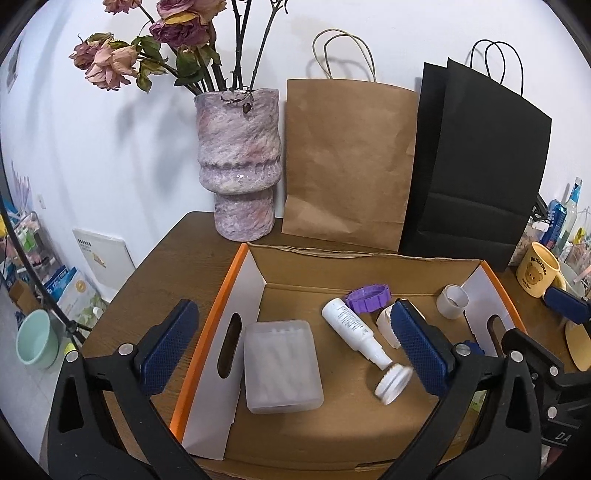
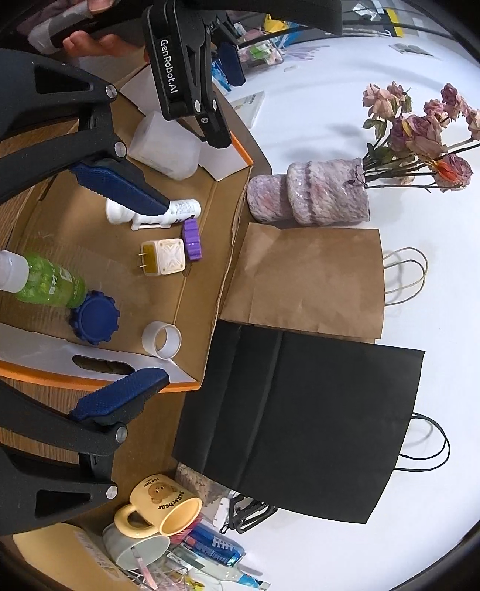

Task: Organize rigid objects
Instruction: 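Open both tools to drop the cap and block into the box, then move both tools back from the box toward the remaining items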

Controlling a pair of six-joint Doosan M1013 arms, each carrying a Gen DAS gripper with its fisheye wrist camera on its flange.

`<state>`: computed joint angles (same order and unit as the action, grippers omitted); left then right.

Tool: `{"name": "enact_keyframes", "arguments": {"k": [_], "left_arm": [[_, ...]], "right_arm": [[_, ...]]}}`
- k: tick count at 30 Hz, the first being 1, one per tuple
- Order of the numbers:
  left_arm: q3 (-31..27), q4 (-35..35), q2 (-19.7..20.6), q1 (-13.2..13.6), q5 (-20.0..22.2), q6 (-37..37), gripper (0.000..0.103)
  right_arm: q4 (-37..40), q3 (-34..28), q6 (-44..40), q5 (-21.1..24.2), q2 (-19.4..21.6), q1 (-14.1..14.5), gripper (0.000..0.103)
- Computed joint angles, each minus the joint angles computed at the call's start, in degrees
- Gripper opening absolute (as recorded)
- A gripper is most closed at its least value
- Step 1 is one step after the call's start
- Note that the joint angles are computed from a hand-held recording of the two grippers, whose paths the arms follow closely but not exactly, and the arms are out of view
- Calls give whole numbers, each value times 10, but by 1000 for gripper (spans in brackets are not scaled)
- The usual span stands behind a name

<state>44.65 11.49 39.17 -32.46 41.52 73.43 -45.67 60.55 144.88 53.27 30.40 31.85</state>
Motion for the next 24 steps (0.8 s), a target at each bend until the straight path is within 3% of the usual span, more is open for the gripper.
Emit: {"name": "enact_keyframes", "arguments": {"k": [24], "left_arm": [[68, -14, -43, 0, -45, 16, 103]], "right_arm": [[-49, 38, 54, 3, -24, 20, 89]]}}
